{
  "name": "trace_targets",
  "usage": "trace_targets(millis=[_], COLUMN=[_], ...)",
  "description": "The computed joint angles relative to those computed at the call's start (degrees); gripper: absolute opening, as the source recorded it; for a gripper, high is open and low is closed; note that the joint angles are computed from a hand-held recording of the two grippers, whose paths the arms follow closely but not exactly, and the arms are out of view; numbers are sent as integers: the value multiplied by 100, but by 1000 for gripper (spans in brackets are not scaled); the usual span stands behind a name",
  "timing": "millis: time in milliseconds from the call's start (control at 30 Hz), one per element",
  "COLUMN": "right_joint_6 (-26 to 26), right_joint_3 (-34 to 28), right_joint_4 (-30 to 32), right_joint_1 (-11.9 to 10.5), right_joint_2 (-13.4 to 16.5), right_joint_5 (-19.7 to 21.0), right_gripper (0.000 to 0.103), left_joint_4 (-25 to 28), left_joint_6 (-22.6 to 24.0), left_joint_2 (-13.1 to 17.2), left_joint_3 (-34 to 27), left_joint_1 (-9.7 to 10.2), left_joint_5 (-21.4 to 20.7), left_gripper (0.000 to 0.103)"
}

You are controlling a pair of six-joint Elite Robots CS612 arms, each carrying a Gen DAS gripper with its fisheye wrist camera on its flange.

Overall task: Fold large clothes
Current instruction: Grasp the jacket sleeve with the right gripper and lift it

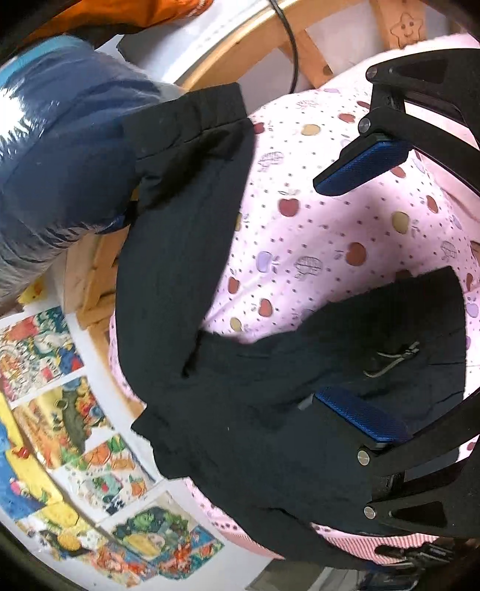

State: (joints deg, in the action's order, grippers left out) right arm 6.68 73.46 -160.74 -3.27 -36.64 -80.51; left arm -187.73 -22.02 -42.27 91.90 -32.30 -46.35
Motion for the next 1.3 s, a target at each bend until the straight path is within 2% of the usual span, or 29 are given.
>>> trace_targets(millis=[100, 233, 333, 467, 567, 667, 833, 967, 1033, 1133, 1300], right_joint_6=[65, 528, 931, 1307, 1765, 2335, 3347, 3838, 3910, 3988, 4292], right_joint_3=[-290, -727, -793, -882, -859, -766, -751, -906, -989, -1081, -1232], right_joint_4=[365, 710, 540, 376, 135, -190, -684, -914, -960, -979, -942], right_joint_1=[36, 64, 53, 20, -52, -134, -299, -313, -301, -312, -369], right_joint_2=[103, 304, 413, 591, 697, 778, 955, 1103, 1162, 1233, 1324], right_joint_5=[-97, -22, 140, 114, 144, 233, 680, 719, 636, 466, 65], right_gripper=[102, 102, 102, 102, 102, 102, 102, 102, 102, 102, 101], left_joint_4=[78, 312, 550, 1303, 1897, 2244, 2539, 2885, 3308, 3697, 4411], left_joint_6=[151, 317, 328, 216, 377, 647, 934, 705, 454, 130, 8], left_joint_2=[74, 153, 229, 274, 341, 502, 929, 1327, 1590, 1897, 2555], left_joint_3=[-224, -503, -731, -1083, -1437, -1817, -2617, -3333, -3882, -4506, -5803], left_joint_1=[49, 108, 154, 257, 367, 425, 509, 575, 637, 696, 750], left_joint_5=[-57, -143, -144, -428, -737, -831, -1055, -1223, -1416, -1440, -1539], left_gripper=[103, 103, 103, 103, 103, 103, 103, 103, 103, 103, 103])
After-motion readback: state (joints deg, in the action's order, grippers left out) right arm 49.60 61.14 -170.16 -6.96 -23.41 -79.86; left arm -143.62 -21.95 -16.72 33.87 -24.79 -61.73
